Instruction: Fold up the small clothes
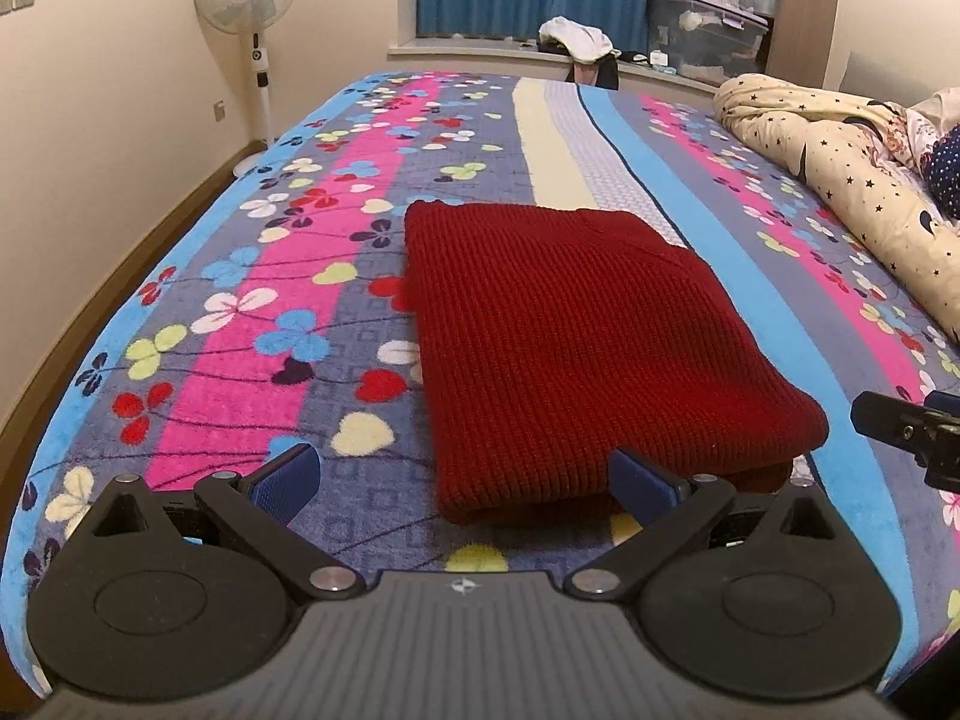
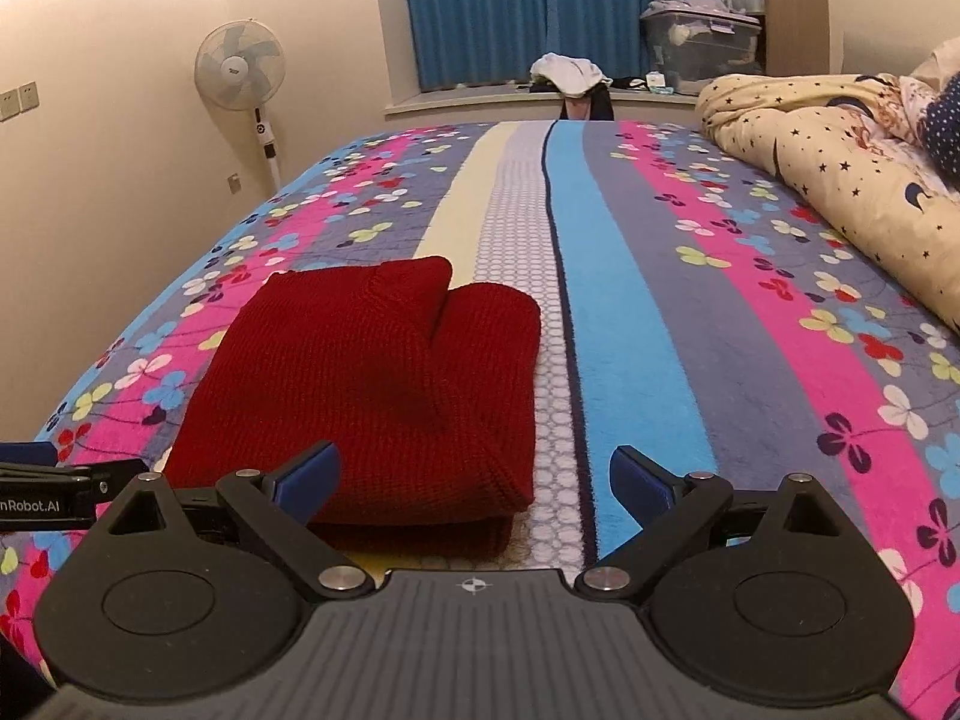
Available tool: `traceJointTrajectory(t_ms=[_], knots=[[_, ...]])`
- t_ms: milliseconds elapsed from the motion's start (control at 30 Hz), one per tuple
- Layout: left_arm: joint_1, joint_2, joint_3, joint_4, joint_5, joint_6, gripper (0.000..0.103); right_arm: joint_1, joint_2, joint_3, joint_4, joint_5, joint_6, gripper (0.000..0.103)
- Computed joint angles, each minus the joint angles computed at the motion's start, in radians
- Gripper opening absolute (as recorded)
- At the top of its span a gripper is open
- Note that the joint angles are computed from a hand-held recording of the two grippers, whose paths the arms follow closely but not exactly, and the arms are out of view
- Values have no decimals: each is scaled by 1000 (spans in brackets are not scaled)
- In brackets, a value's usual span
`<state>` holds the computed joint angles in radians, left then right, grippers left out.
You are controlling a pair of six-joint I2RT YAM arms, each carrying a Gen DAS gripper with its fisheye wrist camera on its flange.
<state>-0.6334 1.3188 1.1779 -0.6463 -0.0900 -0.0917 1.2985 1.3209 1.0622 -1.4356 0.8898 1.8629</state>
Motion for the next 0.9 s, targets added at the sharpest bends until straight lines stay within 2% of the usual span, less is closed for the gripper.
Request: traceJointTrajectory(t_ms=[900], knots=[[-10, -17, -11, 3, 0, 3, 102, 3, -7, -1, 29, -4, -46, 97]])
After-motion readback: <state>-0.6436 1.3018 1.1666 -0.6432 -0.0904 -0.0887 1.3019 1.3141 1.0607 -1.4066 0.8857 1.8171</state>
